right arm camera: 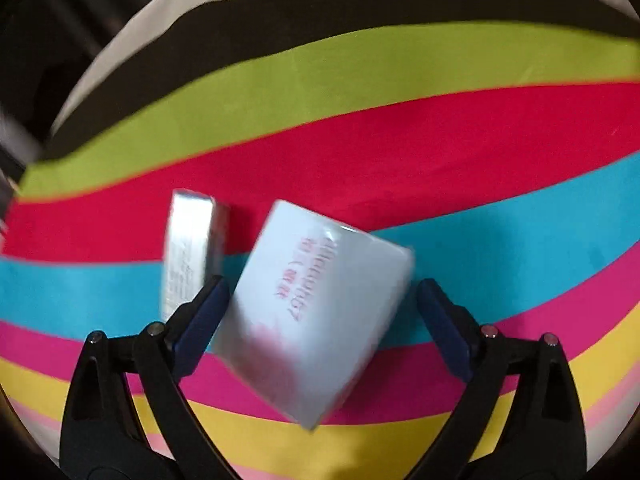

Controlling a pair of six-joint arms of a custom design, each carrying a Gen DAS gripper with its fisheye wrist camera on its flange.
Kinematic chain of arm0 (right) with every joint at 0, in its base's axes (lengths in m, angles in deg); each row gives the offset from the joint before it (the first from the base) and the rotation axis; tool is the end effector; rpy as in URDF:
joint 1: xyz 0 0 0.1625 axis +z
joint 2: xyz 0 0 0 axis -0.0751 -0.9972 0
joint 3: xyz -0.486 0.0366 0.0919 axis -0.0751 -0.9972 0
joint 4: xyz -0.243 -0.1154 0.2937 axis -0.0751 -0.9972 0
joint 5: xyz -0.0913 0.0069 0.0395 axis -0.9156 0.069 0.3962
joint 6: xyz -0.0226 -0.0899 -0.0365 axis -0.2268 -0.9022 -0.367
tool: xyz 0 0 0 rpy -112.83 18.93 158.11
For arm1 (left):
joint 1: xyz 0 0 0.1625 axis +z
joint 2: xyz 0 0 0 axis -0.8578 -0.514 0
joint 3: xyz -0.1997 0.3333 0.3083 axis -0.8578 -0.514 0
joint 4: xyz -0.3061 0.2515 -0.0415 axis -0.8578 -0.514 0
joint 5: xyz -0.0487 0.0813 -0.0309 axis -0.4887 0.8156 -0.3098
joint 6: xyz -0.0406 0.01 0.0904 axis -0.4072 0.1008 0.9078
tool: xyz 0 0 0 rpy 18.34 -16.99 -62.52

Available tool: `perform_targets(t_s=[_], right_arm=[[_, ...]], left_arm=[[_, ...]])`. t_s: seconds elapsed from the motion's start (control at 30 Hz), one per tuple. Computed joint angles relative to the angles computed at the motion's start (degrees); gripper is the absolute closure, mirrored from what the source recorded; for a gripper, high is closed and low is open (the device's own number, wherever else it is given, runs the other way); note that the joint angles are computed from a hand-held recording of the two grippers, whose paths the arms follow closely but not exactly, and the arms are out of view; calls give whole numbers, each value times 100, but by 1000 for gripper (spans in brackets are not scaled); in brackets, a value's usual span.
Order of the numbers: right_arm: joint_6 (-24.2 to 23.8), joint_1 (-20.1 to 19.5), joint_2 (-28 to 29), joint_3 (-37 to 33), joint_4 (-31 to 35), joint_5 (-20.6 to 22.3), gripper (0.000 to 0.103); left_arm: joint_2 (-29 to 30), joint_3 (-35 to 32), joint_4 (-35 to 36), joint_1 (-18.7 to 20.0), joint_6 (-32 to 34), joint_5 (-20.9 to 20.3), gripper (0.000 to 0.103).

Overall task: Organize objects
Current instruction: 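Grasp the pink-printed white box with the right tool while the left tool grasps the small white box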

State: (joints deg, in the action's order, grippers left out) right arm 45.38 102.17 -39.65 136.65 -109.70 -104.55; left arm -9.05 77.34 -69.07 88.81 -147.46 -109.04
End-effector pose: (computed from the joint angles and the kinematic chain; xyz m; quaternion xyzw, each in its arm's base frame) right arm 0.1678 -0.6900 0.2718 -0.0470 -0.9033 0.3155 0.2870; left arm -0.3389 -0.4395 0.0801 0.0627 0.8826 -0.3229 0.3358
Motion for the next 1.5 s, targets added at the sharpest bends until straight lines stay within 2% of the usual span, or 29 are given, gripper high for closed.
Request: perform_targets(t_s=[0.07,0.1,0.13,0.2,0.23,0.27,0.3,0.4,0.47,0.53,0.7,0.77,0.8,0.83,0.87,0.9,0.93,1.0,1.07,1.23,1.4,1.5], right_arm=[[-457,47,96,87,-410,-352,8],[-870,83,192,109,-651,-579,7],[-1167,100,233,125,-748,-617,7],[-1660,85,182,242,-821,-439,12],[-1859,66,99,344,-824,-297,26],[-2117,71,16,453,-813,-327,33],[-2402,34,-168,652,-751,-199,33],[-3044,-203,-862,1433,-810,189,33],[-3215,-324,-1242,1856,-901,282,33],[-3430,-481,-1731,2454,-1114,470,33],[-3656,-655,-2126,3085,-1662,723,33],[-3607,-583,-2006,2964,-1692,681,33],[-3705,-702,-1961,2779,-1604,761,33],[-3729,-719,-1935,2760,-1639,794,33],[-3785,-768,-2106,2891,-1645,853,33],[-3828,-775,-2102,2913,-1709,865,33],[-3838,-774,-2108,2926,-1723,864,33],[-3836,-787,-2092,2898,-1706,889,33],[-3838,-789,-1970,2852,-1781,895,33],[-3825,-799,-1968,2848,-1772,917,33],[-3830,-798,-1988,2887,-1793,913,33],[-3830,-785,-1995,2900,-1796,895,33]], left_arm=[[-18,38,-65,-10,2,-1,0],[-14,38,-64,-9,-2,0,0],[-12,23,-17,-7,-10,-3,0],[-8,-51,189,-6,-25,-23,0],[1,-123,384,3,-28,-35,0],[19,-232,666,18,-55,-50,0],[52,-347,895,51,-34,-61,0],[135,-636,848,240,357,-163,0],[310,-1072,859,450,678,-61,0],[646,-1669,697,665,1329,197,0],[1646,-3355,410,1166,2897,656,1],[1911,-3814,376,1269,3268,726,9],[2034,-4015,214,1322,3591,651,14],[2093,-4095,55,1351,3825,539,29],[2111,-4106,-41,1366,3949,435,55],[2096,-4068,-55,1372,3997,280,71],[2045,-3954,-126,1358,3990,135,77],[1834,-3426,-620,1255,3863,-157,77],[1570,-2883,-727,1105,3430,-378,78],[903,-1380,-645,375,2210,-469,78],[650,-745,-326,-135,1305,-452,77],[745,-814,-240,-148,1280,-302,76]])
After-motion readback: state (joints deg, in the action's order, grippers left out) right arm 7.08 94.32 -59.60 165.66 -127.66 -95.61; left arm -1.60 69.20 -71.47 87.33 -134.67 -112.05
